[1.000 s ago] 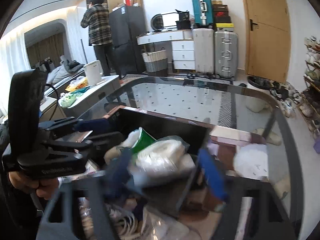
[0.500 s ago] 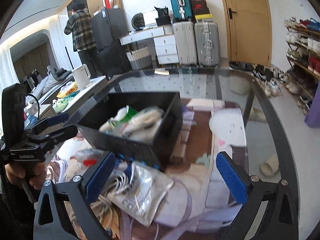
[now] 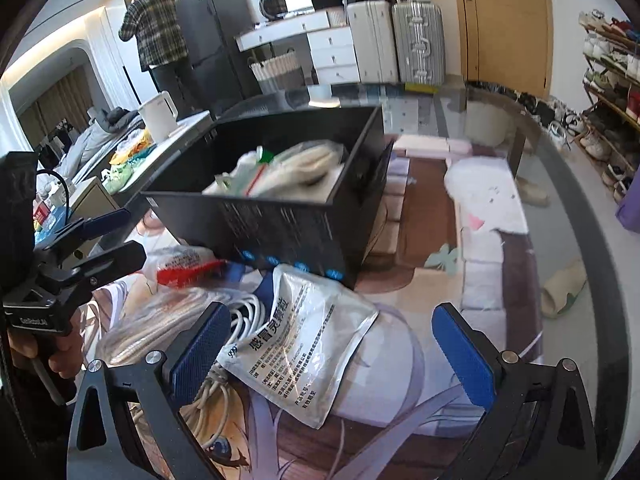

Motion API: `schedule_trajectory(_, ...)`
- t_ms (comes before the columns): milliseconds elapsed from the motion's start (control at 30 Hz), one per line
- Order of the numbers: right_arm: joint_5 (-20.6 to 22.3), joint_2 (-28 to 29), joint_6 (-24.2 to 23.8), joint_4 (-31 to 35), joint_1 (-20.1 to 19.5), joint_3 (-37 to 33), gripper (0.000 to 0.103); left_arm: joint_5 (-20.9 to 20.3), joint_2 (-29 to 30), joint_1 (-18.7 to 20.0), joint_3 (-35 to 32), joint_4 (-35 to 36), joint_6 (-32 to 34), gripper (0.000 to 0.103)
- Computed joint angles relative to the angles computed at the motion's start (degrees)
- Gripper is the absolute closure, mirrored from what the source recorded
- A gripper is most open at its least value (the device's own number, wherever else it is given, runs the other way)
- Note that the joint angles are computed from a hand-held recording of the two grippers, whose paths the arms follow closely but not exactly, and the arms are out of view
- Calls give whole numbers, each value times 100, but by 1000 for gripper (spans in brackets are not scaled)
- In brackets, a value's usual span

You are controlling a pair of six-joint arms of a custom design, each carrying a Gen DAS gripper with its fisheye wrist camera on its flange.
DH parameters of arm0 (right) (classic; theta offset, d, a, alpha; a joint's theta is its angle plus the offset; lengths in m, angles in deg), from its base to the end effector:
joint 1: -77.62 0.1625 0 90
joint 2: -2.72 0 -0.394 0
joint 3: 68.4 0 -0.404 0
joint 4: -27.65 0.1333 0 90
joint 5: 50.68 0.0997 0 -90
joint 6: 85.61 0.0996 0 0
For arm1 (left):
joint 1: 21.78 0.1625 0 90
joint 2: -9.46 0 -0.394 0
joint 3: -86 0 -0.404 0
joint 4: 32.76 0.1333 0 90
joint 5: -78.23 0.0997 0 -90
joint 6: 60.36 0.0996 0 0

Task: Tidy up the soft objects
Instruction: 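Move the left tool toward the red-and-white packet while the right tool approaches the white sachet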

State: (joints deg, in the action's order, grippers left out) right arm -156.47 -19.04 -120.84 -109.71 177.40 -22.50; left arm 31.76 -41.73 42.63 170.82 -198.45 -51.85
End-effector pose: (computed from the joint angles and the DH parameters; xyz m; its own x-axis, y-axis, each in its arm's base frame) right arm 0.2514 -0.8334 0.0946 -0.6994 -0.5696 0.4317 -0.6851 0.7065 -0.1778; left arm -0.1227 -0.7237 0.2589 -0.7963 -0.0028 -0.6049 0.4434 0.6775 -0.5869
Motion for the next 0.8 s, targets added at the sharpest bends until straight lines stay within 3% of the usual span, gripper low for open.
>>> schedule_trajectory(233, -561, 140, 42, 309, 26, -244, 1, -51, -46, 31, 10, 99, -89, 0)
schedule_trajectory(433, -824, 117, -279, 333, 24, -232, 1, -64, -20, 69, -57, 283, -219, 0)
schedule_trajectory(600, -875, 86, -464, 266, 19, -147, 1, -348, 38, 149, -186, 596, -505, 0)
schedule_trajectory(800, -893, 92, -503, 285, 27, -159, 1, -80, 109, 150, -327, 1080, -823, 0)
